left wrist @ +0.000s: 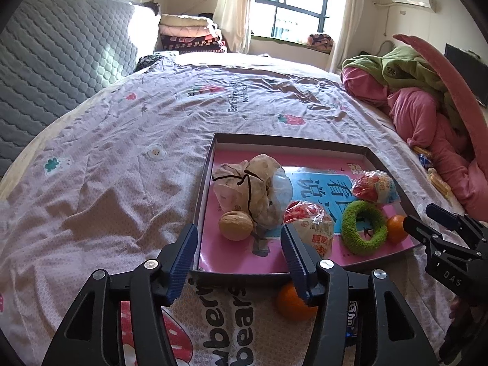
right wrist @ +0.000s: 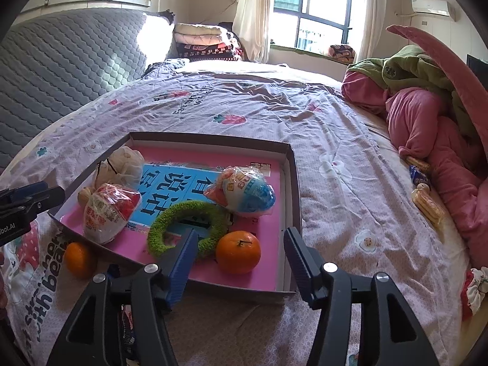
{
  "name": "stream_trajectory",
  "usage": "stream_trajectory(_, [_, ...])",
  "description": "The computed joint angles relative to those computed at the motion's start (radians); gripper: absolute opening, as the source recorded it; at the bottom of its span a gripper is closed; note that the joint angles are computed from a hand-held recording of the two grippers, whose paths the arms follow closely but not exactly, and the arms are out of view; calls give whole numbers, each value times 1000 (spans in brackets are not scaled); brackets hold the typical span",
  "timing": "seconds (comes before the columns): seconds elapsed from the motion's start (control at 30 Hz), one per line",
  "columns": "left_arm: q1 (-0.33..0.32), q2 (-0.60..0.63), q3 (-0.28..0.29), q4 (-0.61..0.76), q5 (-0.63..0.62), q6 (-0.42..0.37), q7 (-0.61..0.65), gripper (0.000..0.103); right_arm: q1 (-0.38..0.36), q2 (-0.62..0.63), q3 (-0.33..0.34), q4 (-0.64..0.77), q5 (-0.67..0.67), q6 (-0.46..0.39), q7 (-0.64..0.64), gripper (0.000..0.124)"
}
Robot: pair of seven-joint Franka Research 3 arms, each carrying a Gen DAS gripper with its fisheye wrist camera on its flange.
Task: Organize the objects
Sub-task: 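Withdraw both open tools from the tray back toward the orange and snack packet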
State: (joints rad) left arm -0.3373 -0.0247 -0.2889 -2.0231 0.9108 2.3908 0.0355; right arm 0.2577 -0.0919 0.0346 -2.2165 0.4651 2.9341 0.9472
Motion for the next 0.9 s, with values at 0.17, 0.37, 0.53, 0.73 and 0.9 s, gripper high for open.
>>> stream_trajectory(0.17, [-11,-2,-8,7,12,-32,3,66,21,-18,-9,-11,73,26,-59,65])
stream_trajectory(0.37, [-24,-8,-19,12,42,-55,-13,67,49,-48,-21,-33,145,50,-129,69])
stream_trajectory(0.53, [-34,-18,-27,13,63,-68,-35,68,79,-74,-38,-50,214,63,-200,70])
stream_trajectory(0.73, [-45,-21,-37,20,76,-83,-41,69,110,-106,-61,-64,294,53,-284,73])
stream_trajectory(0.9, [-53,-25,-42,19,75,-98,-52,70,128,-138,-72,-88,342,45,-344,74])
